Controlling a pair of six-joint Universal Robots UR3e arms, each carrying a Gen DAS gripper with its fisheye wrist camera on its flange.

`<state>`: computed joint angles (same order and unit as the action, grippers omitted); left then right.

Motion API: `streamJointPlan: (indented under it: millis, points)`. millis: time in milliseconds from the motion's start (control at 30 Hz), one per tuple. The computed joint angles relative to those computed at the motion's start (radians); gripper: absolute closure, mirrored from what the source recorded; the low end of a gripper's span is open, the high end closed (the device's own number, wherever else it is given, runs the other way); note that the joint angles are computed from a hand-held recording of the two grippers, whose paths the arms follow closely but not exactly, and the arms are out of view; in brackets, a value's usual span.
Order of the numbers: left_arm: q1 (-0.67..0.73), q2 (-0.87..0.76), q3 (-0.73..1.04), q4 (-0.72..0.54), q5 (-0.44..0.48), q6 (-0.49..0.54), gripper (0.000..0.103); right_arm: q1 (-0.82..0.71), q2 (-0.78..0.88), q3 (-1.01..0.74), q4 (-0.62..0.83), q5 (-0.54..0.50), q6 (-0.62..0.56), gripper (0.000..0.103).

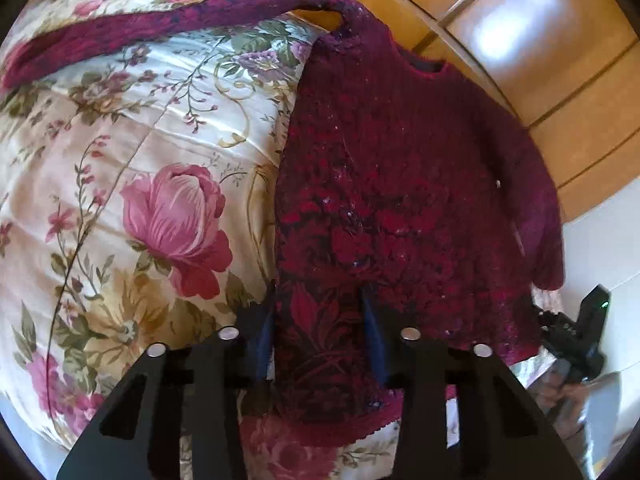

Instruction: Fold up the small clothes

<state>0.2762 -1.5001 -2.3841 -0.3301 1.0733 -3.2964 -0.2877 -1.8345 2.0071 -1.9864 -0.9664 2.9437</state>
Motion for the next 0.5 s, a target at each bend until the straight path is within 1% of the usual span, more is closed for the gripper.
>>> streamJointPlan:
  millis: [33,67,167,267,333,400,433,500]
  points:
    - [0.001,-0.005,0.006,-0.004,-0.010,0.007,0.080,0.013,-0.002,-0.009,0.000,-0.013,-0.007,0.080]
    - [-0.006,-0.002,0.015,-0.012,-0.001,0.010,0.082,0.022,-0.003,-0.016,0.002,-0.018,-0.009,0.084]
    - [-0.023,0.021,0.021,-0.016,0.023,0.019,0.085,0.019,-0.027,-0.045,0.042,-0.021,-0.032,0.090]
    - [0.001,0.112,-0.010,-0.073,0.013,0.070,0.087,-0.044,-0.135,-0.069,0.184,0.009,-0.148,0.092]
    - [0.012,0.185,-0.030,-0.128,0.008,0.104,0.087,-0.119,-0.242,-0.086,0.356,0.028,-0.287,0.092]
    - [0.019,0.277,-0.059,-0.202,0.010,0.148,0.087,-0.155,-0.316,-0.096,0.471,0.012,-0.379,0.092]
    - [0.020,0.315,-0.073,-0.234,0.014,0.162,0.087,-0.171,-0.353,-0.088,0.513,-0.004,-0.411,0.092]
    - [0.021,0.382,-0.109,-0.293,0.039,0.185,0.087,-0.185,-0.407,-0.046,0.561,-0.035,-0.429,0.092]
